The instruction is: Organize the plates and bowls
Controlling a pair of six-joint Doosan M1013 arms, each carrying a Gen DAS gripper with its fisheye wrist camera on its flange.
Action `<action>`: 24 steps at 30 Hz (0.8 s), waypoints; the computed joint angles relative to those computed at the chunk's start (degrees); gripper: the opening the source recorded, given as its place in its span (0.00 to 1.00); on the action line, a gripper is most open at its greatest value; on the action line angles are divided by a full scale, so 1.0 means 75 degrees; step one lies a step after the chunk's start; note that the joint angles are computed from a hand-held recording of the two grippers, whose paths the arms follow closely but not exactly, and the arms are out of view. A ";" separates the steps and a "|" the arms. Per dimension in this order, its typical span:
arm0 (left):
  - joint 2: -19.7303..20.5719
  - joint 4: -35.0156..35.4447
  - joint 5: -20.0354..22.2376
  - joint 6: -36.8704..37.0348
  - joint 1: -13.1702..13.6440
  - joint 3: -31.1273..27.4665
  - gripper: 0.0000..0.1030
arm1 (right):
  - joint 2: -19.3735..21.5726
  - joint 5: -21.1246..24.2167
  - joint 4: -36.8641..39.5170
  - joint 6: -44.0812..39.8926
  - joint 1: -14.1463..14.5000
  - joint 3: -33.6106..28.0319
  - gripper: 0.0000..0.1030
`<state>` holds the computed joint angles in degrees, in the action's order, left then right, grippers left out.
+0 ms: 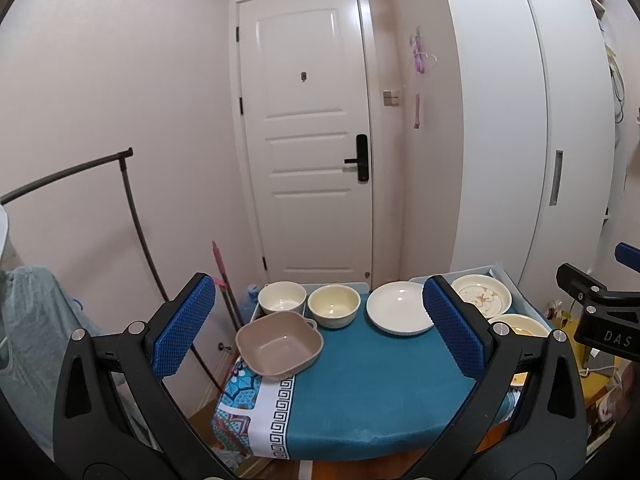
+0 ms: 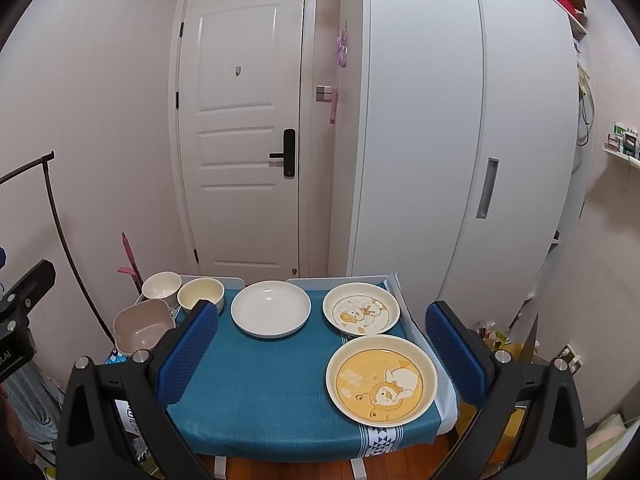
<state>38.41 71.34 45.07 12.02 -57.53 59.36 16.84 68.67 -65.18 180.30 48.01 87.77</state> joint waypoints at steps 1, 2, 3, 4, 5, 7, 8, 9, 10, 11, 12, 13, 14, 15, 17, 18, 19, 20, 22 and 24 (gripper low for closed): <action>-0.0003 0.0010 0.0006 -0.0006 -0.0002 0.0005 1.00 | 0.0000 -0.0003 -0.0015 0.0008 0.0003 0.0000 1.00; 0.0001 0.0019 0.0016 -0.0007 -0.0007 0.0001 1.00 | -0.0002 -0.0010 -0.0032 0.0024 0.0009 0.0007 1.00; -0.0001 0.0031 0.0022 -0.0014 -0.0011 0.0003 1.00 | -0.0003 -0.0006 -0.0047 0.0043 0.0020 0.0018 1.00; 0.0000 0.0053 0.0022 -0.0034 -0.0016 0.0013 1.00 | -0.0004 -0.0005 -0.0050 0.0049 0.0024 0.0021 1.00; -0.0001 0.0060 0.0030 -0.0032 -0.0019 0.0016 1.00 | -0.0006 -0.0011 -0.0045 0.0040 0.0022 0.0019 1.00; 0.0008 0.0061 0.0057 -0.0007 -0.0031 0.0008 1.00 | -0.0003 0.0005 -0.0051 0.0047 0.0030 0.0017 1.00; 0.0019 0.0063 0.0082 0.0001 -0.0039 -0.0006 1.00 | -0.0002 -0.0005 -0.0052 0.0039 0.0028 0.0014 1.00; 0.0019 0.0068 0.0090 0.0004 -0.0043 -0.0003 1.00 | -0.0003 -0.0016 -0.0057 0.0024 0.0029 0.0014 1.00; 0.0015 0.0054 0.0082 0.0019 -0.0041 -0.0006 1.00 | 0.0000 -0.0003 -0.0060 0.0017 0.0028 0.0008 1.00; 0.0019 0.0025 0.0093 0.0056 -0.0042 -0.0036 1.00 | -0.0005 -0.0008 -0.0055 0.0012 0.0021 0.0004 1.00; 0.0013 0.0045 0.0099 0.0041 -0.0046 -0.0027 1.00 | -0.0008 -0.0012 -0.0062 0.0007 0.0024 -0.0001 1.00; 0.0025 0.0054 0.0108 0.0042 -0.0049 -0.0046 1.00 | -0.0009 -0.0013 -0.0082 0.0023 0.0026 -0.0002 1.00; 0.0019 0.0082 0.0114 0.0017 -0.0052 -0.0037 1.00 | -0.0014 -0.0012 -0.0096 0.0030 0.0030 -0.0003 1.00; 0.0007 0.0108 0.0119 -0.0011 -0.0055 -0.0021 1.00 | -0.0019 -0.0014 -0.0104 0.0032 0.0033 -0.0005 1.00; -0.0011 0.0157 0.0115 -0.0069 -0.0058 0.0009 1.00 | -0.0026 -0.0016 -0.0118 0.0027 0.0038 -0.0005 1.00; -0.0011 0.0160 0.0120 -0.0078 -0.0062 0.0013 1.00 | -0.0022 -0.0003 -0.0126 0.0020 0.0041 -0.0011 1.00; -0.0013 0.0167 0.0119 -0.0082 -0.0065 0.0021 1.00 | -0.0026 0.0009 -0.0132 0.0032 0.0052 -0.0004 1.00; -0.0020 0.0188 0.0129 -0.0104 -0.0075 0.0042 1.00 | -0.0031 0.0001 -0.0138 0.0043 0.0059 0.0004 1.00; -0.0032 0.0198 0.0112 -0.0118 -0.0073 0.0061 1.00 | -0.0025 0.0006 -0.0146 0.0049 0.0061 0.0000 1.00; -0.0050 0.0226 0.0113 -0.0159 -0.0074 0.0091 1.00 | -0.0026 0.0013 -0.0147 0.0056 0.0069 0.0006 1.00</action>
<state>38.03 73.03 45.92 10.83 -58.08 60.04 16.65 68.77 -66.28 180.72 48.53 87.81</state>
